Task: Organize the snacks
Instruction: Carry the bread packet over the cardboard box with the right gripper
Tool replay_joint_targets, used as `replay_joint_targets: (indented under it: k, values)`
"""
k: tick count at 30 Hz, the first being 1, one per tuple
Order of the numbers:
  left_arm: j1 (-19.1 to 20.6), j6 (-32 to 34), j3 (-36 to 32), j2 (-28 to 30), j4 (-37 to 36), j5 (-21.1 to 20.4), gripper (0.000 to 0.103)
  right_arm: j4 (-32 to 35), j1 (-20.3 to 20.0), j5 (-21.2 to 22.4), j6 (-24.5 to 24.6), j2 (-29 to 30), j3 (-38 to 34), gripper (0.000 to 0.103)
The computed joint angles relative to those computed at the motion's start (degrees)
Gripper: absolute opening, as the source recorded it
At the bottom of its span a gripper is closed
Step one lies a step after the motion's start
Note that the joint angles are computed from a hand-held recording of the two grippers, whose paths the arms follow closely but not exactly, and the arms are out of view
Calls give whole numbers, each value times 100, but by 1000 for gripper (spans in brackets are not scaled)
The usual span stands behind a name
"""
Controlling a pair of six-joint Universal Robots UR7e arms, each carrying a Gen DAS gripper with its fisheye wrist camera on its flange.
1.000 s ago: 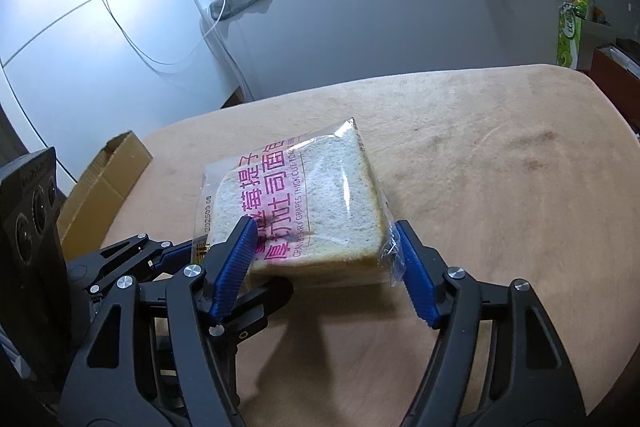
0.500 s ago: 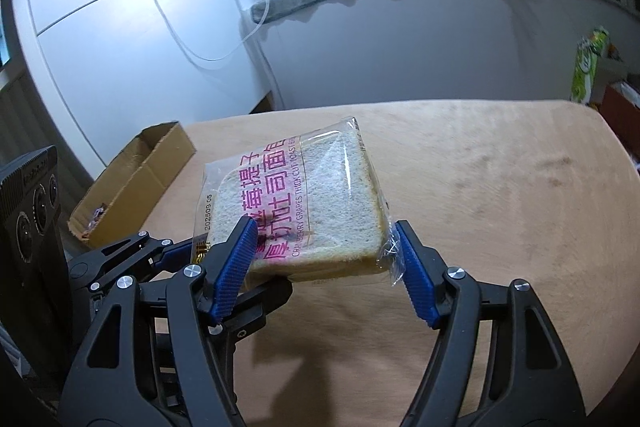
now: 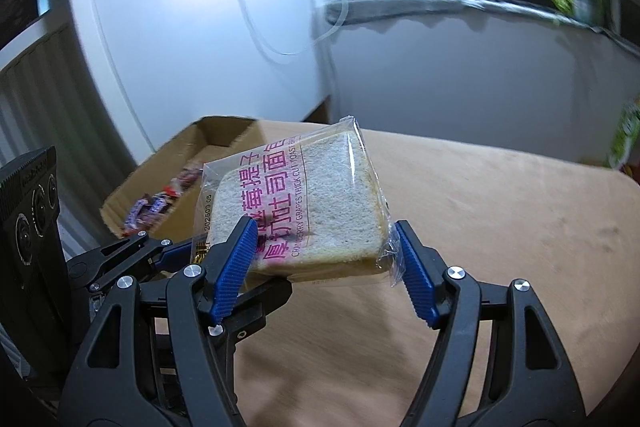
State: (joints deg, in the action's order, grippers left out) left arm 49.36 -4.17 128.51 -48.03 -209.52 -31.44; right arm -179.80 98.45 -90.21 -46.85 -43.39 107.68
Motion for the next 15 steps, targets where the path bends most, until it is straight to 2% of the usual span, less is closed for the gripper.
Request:
replay_joint_targets:
  k: [8,15]
  values:
    - [-136,44,603,-421,-668,816,58,208,508,215,-148,361,-168,72]
    - [-154,89,959,-771,-1124,1337,57,335,902,372,-241,707,-356,72]
